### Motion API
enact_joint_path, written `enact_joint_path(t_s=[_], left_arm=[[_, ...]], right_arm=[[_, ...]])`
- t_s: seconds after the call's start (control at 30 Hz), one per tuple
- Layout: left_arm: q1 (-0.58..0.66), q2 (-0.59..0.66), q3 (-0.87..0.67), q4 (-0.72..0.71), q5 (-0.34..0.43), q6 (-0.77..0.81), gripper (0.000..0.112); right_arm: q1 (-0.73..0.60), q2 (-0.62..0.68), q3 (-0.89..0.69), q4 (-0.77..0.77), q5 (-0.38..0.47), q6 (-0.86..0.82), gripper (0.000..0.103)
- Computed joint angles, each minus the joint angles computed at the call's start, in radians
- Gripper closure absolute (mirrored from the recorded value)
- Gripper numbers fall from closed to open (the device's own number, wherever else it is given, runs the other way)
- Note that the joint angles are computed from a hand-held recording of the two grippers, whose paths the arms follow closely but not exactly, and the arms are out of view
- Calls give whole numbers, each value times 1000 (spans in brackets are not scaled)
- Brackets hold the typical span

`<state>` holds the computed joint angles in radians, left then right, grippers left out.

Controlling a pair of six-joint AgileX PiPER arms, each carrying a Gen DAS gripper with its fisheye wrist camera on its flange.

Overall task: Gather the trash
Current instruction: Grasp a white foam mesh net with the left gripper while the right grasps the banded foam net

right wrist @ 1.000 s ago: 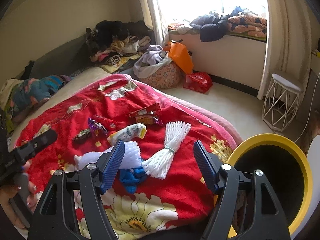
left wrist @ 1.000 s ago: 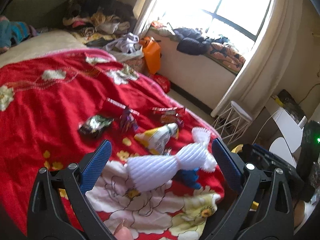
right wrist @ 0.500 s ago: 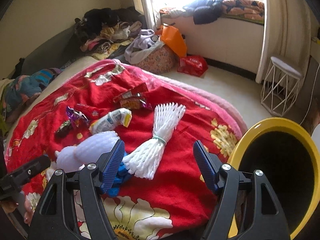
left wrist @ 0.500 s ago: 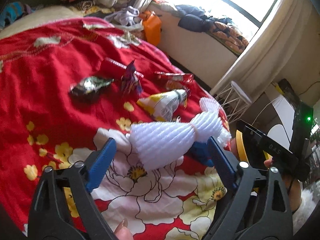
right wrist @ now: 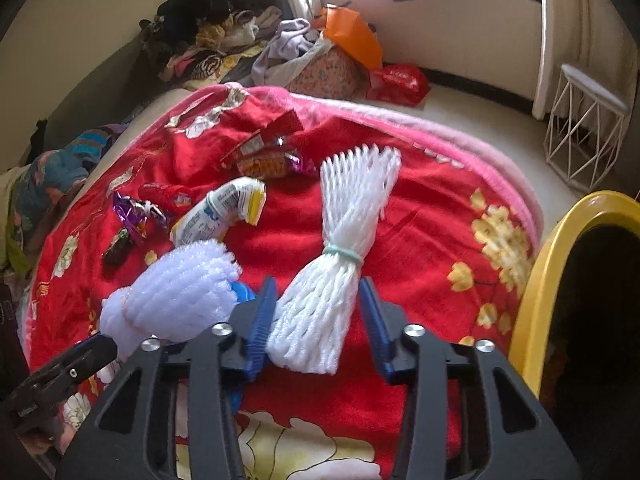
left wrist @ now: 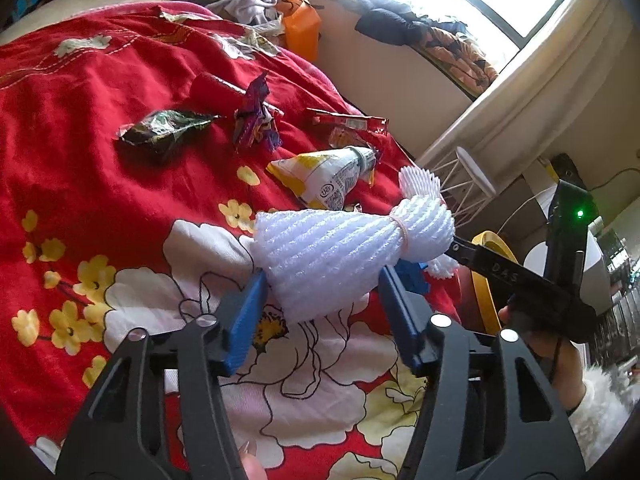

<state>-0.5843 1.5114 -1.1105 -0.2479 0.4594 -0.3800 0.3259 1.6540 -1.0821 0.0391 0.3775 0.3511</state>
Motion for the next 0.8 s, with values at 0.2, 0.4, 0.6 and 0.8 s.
enact_joint_path(t_s=[0.2,0.4,0.6,0.8], left_arm=[[3,4,-1,-10,1,10,80],[4,-11,-4,-12,-10,28,98],[3,-45,-1,29,-36,-8,103],[-18,-80,-16,128,-53,-90,103]], right_arm=[[-4,-13,21,9,-14,-1,80],[-9,-51,49,-10,-28,5,89],[-4,-98,79,-75,-41,69,91],[12,-168,114,-134,-48,127,92]])
